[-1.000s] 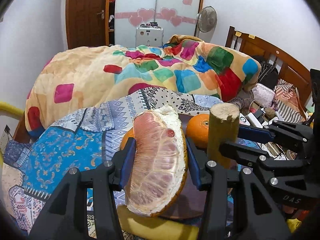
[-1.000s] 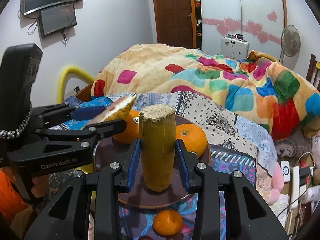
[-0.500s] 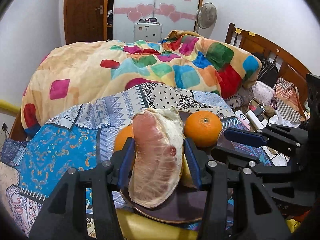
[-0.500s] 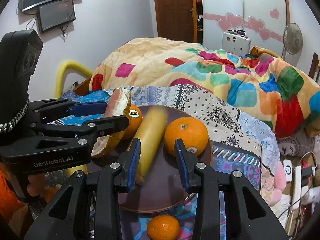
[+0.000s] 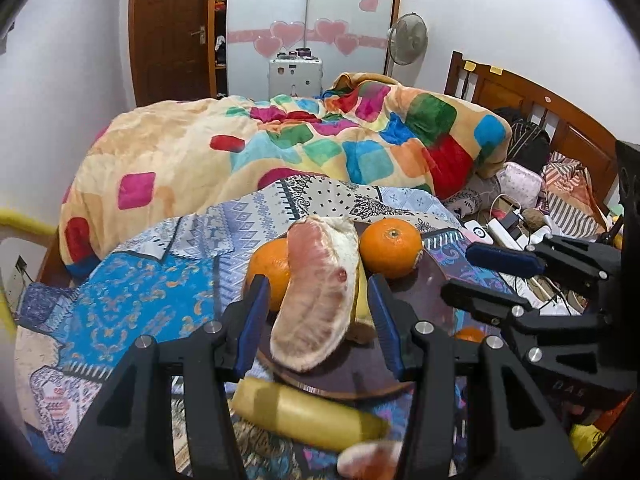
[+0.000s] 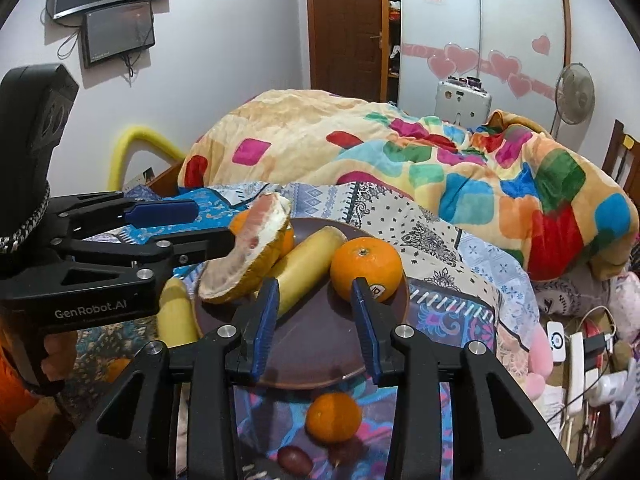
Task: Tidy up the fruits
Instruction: 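Carry the corn cob and pomelo segment onto the plate and release them, then grasp the second pomelo segment with the right gripper while the left gripper grasps a mandarin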
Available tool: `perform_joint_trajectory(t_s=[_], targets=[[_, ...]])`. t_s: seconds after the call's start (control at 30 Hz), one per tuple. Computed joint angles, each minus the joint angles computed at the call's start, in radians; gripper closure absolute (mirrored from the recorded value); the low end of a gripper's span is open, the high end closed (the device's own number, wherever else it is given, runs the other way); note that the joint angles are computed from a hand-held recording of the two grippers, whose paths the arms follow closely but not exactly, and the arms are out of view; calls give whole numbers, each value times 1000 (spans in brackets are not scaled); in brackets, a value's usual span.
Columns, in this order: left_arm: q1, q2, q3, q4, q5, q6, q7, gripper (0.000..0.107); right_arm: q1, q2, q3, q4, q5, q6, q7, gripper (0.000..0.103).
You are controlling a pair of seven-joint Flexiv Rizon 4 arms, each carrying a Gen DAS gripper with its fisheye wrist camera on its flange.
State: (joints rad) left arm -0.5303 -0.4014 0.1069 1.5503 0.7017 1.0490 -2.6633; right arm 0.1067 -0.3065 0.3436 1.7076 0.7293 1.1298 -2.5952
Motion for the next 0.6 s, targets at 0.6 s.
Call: perform_joint_trajectory(t_s=[0.6], targets=[[-21, 190, -121, 168, 150, -180, -156, 47, 43, 175, -47, 156, 138, -19, -88, 58]])
